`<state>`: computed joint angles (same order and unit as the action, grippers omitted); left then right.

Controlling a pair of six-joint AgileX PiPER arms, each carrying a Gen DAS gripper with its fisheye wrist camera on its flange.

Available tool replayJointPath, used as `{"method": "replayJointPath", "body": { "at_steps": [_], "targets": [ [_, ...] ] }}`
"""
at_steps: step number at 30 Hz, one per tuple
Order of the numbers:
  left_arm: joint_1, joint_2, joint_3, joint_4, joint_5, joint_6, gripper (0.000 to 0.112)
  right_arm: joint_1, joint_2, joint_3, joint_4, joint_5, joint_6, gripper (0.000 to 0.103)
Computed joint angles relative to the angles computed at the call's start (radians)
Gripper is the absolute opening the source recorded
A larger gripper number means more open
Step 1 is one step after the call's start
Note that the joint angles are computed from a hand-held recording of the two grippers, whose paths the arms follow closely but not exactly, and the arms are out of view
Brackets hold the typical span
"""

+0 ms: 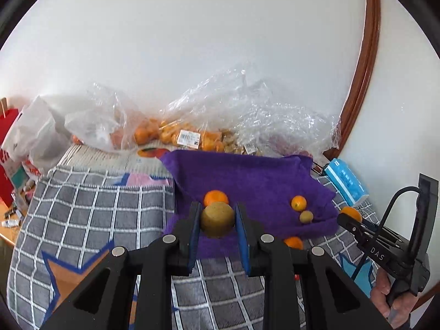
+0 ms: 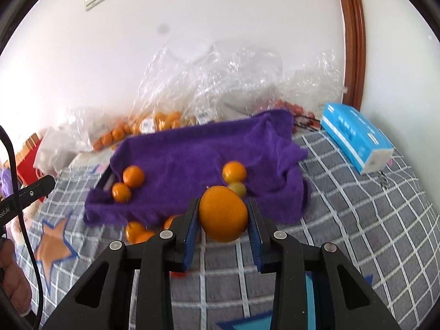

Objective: Organize fruits
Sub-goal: 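Lower the orange in the right gripper while the left lowers the lemon onto the towel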

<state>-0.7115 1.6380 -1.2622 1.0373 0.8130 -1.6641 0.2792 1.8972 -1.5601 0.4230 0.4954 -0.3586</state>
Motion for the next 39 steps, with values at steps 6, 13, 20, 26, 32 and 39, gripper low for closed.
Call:
{"method": "replayJointPath", "body": {
  "at_steps": [6, 13, 20, 26, 32, 39],
  "targets": [
    [0.084, 0.027, -0.024, -0.07, -0.083, 0.07, 0.023, 0.012, 0.091, -0.149, -0.071, 0.046, 0.102, 0.033],
    [0.183, 0.059, -0.054, -0.192, -0.178, 0.166, 0.023, 0.015, 0.173, -0.266, -0.111, 0.086, 0.154, 0.033],
    [0.221, 0.088, -0.036, -0.202, -0.274, 0.156, 0.023, 0.008, 0.279, -0.4, -0.097, 0.121, 0.172, 0.033],
    [0.235, 0.116, -0.016, -0.183, -0.339, 0.14, 0.023, 0.013, 0.367, -0.518, -0.107, 0.157, 0.188, 0.033],
    [0.246, 0.118, 0.012, -0.133, -0.384, 0.078, 0.023, 0.009, 0.402, -0.542, -0.068, 0.146, 0.167, 0.033],
    [0.273, 0.129, 0.03, -0.126, -0.429, 0.044, 0.023, 0.009, 0.423, -0.542, -0.06, 0.146, 0.144, 0.033]
  ]
}}
